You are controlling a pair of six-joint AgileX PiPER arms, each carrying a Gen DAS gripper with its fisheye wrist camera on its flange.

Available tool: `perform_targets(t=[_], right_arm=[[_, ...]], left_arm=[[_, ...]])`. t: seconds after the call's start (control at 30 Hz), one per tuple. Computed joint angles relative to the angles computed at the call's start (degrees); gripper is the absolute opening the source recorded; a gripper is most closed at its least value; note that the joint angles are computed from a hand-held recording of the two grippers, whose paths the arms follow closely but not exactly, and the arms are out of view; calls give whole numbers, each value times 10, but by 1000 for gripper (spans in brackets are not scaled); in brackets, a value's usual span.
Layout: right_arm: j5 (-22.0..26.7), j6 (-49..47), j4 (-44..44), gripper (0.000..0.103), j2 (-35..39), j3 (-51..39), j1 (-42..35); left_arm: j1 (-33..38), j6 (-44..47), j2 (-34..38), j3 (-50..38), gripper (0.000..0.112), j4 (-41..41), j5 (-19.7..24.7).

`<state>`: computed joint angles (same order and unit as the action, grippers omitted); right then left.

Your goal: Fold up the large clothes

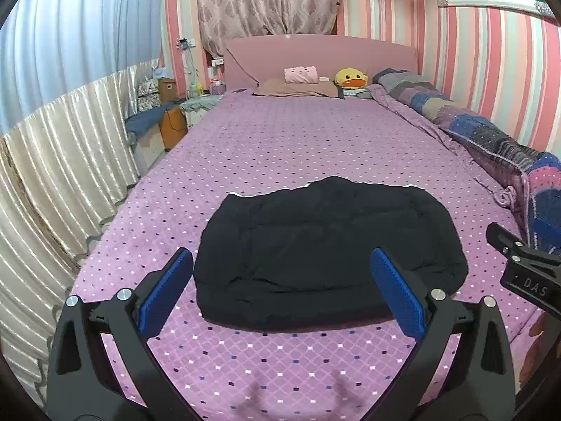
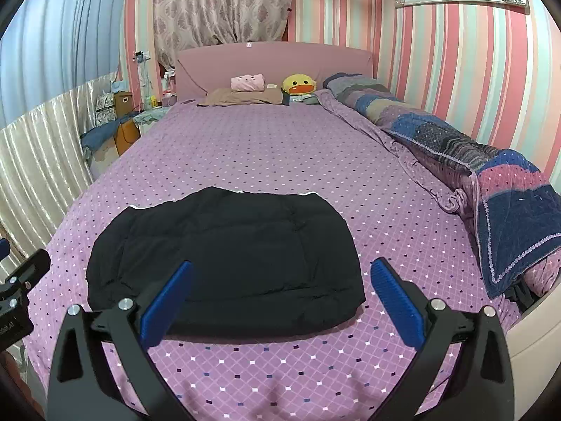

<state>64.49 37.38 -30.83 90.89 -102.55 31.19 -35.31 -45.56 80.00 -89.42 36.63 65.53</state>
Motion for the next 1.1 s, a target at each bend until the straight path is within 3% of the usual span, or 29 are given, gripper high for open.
perform_targets(t=[1.1], right_arm=[[2, 0, -14, 101, -9, 2, -6]], left_arm=[[-14, -14, 10, -2, 100, 29, 10]])
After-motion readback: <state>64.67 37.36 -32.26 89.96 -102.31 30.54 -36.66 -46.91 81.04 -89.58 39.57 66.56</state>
